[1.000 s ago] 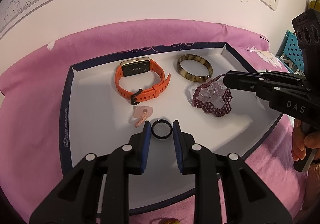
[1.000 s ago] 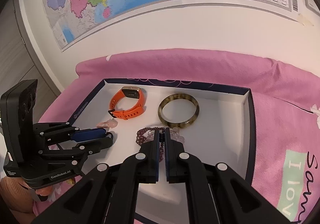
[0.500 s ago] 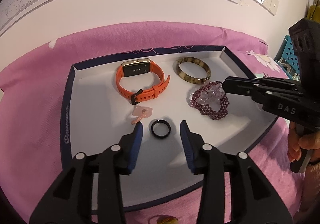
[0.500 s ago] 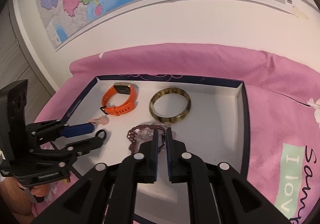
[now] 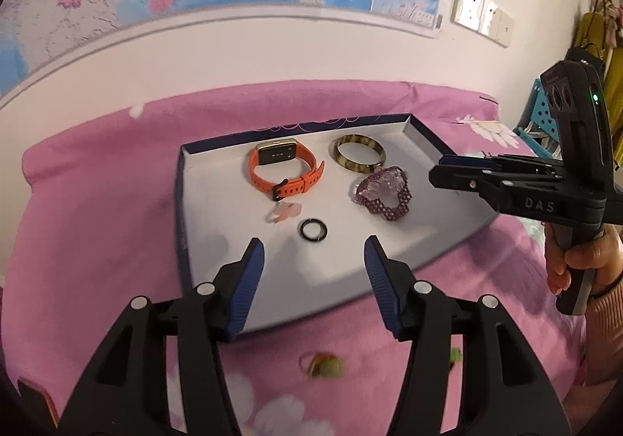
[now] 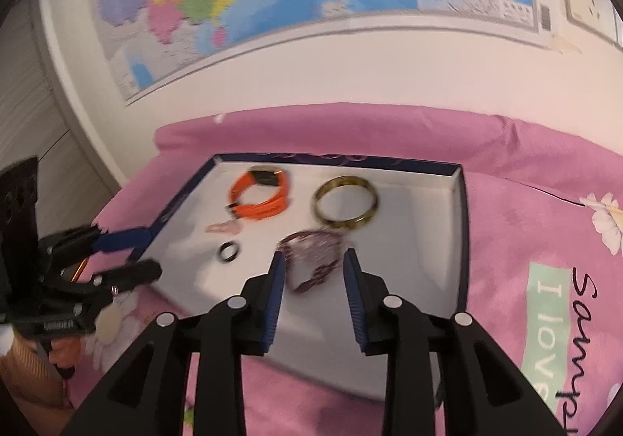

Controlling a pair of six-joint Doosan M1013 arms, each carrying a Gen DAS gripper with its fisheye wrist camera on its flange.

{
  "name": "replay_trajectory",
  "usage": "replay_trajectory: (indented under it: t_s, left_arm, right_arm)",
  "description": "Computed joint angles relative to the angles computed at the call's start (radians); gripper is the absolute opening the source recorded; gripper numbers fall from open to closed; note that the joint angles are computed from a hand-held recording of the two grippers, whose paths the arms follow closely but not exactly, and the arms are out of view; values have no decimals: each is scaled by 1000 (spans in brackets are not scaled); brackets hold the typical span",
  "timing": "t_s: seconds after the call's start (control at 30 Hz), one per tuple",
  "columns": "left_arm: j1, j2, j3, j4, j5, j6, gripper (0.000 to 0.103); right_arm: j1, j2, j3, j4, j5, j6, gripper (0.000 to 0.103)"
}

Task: Organize jewelry
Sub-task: 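Open both grippers to drop the black ring and necklace into the box, then withdraw both grippers from the box toward the rings on the bedspread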

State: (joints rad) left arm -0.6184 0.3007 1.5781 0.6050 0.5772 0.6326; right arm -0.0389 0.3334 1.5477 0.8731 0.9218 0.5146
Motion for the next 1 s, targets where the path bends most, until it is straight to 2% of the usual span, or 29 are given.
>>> replay_trajectory:
  t_s: [0.13,0.3,0.5,0.7,1.0]
  left_arm:
    - [-12,-41,55,93,-8,-104,53]
    - [-18,-74,103,118,-17,-145,53]
    - [-29,-83,132,91,-14,-127,53]
    - [-40,-84,151,57,-25,-97,53]
    - [-49,-67,139,-2,-20,-30,53]
  right_arm:
    - [-7,-43,53,18,28,-96,30]
    - [-12,-76,104,-10,60,-138,30]
    - [-13,-95,147,-46,60,-133,30]
    - [-17,-119,184,-43,96,-154,30]
    - [1,-126,209,-75,100,-145,30]
